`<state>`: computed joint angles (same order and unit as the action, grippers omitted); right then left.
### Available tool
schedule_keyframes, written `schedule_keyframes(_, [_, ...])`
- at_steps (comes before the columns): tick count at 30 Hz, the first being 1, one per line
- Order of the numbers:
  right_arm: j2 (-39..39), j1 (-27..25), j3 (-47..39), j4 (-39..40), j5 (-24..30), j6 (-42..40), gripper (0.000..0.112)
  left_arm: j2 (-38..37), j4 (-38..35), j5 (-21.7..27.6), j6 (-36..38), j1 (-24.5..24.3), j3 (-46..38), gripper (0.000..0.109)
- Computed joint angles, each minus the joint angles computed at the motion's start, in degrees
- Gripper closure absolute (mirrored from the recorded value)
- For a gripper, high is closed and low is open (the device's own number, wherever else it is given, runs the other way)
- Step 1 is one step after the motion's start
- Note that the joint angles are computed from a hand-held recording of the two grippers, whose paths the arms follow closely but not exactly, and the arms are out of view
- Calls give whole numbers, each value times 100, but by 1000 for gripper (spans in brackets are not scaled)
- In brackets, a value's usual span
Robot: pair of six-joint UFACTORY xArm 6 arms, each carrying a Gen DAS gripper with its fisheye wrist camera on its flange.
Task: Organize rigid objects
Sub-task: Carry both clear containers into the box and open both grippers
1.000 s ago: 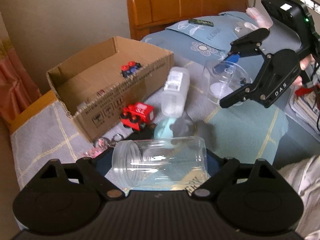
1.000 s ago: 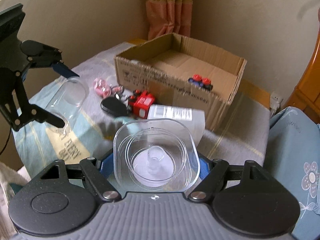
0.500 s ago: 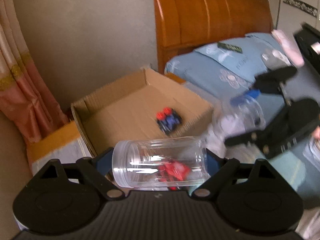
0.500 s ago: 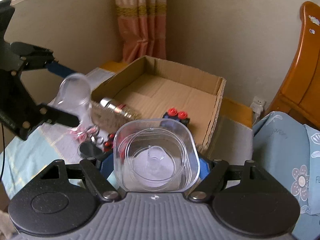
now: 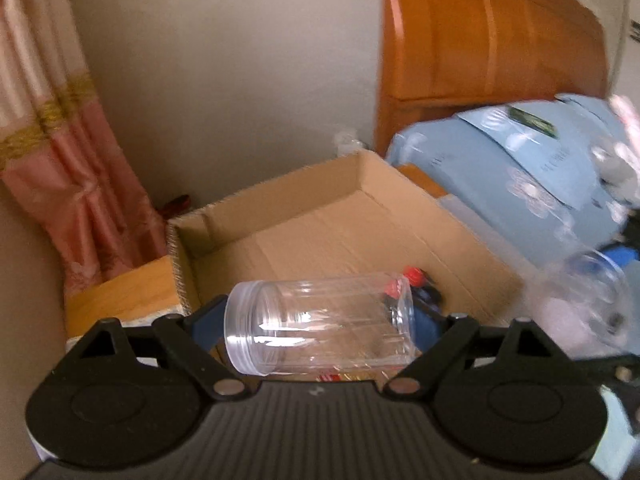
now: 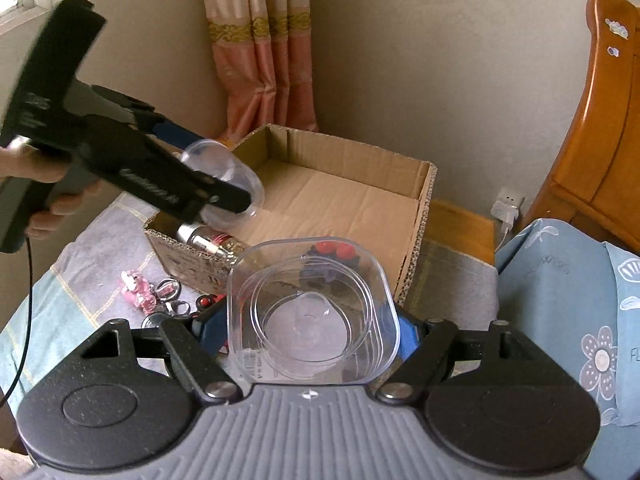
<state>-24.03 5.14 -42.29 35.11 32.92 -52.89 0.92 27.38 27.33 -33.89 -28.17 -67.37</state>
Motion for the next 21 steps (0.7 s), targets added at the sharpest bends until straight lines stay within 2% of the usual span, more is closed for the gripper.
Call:
schedule_keyframes(2, [53,10,-45,-16,-48,31,29,68,458,224,-503,-55,-123,14])
schedule_keyframes(5, [220,29,-187,-41,-77,134,29,-2,112,142,-198,-71,-23,12])
schedule_keyframes(9, [611,156,-489,-159,-243,373,29,-237,324,286,-175,-181,165,12])
schedule_keyframes(19, [2085,613,-1699,-1183,-536,1819,29,-1537,800,164,-491,-471,1492,9])
schedule_keyframes(21, [2308,670,-1889,-1364,-497,2064,29,-1745,1081,175,-852,-515,1714,8])
